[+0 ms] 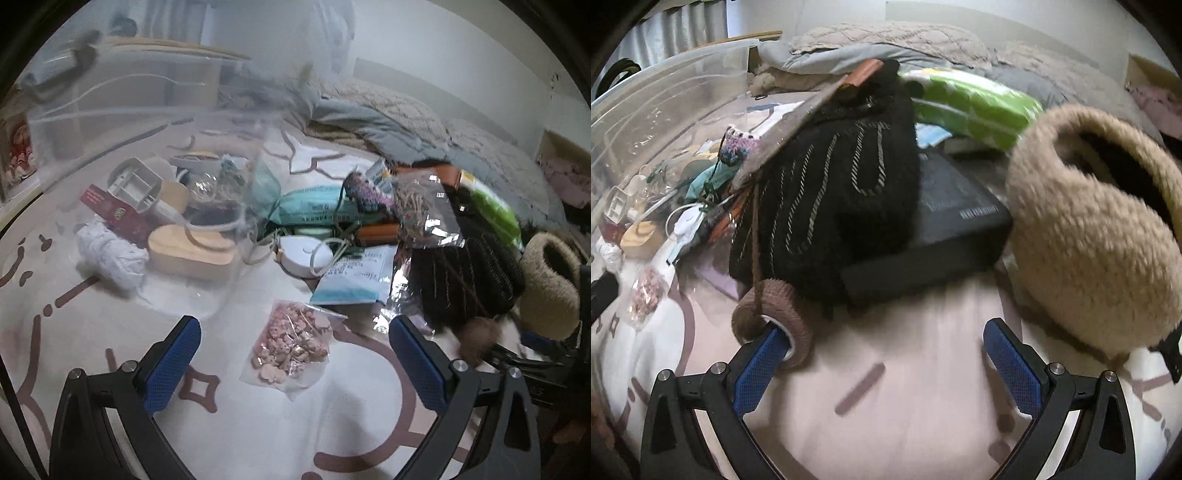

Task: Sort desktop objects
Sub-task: 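Lower the left tool to the pink bead bag while the right tool approaches the brown tape roll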

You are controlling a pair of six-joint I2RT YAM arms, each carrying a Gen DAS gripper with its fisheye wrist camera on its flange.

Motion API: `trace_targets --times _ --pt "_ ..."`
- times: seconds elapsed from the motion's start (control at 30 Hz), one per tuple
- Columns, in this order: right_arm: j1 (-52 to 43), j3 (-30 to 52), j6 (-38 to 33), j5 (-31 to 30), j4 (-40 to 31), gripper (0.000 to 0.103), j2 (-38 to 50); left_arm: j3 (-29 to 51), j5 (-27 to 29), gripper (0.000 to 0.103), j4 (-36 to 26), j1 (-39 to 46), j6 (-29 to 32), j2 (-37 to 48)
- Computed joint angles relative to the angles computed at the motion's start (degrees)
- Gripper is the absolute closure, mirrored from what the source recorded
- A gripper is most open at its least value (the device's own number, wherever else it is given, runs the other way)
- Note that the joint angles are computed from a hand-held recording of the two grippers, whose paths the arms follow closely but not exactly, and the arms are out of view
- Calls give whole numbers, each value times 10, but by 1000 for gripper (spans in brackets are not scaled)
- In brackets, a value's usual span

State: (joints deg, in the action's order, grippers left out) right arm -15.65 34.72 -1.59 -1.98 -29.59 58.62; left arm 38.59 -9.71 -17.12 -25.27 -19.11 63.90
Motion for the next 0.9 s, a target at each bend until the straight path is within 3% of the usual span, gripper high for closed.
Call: trace_targets --times 0.13,0.23,0.37,0.53,0.67,0.9 --pt "-29 -2 -45 -21 -51 0 -20 10 -19 3 4 -4 -5 38" --pt "-47 -12 -55 -37 -82 0 -42 16 -19 10 4 -3 -3 57" --pt "-67 -12 -58 -62 -122 0 -75 28 -19 12 4 -6 -1 79" --pt "-105 -16 -66 -113 -155 0 -122 40 -9 36 -12 -9 1 105" --pt "-141 -8 -67 -157 -146 0 -125 33 10 55 -18 -16 11 89" --pt "-190 1 -31 -226 -84 0 -104 19 17 61 -34 -63 31 62"
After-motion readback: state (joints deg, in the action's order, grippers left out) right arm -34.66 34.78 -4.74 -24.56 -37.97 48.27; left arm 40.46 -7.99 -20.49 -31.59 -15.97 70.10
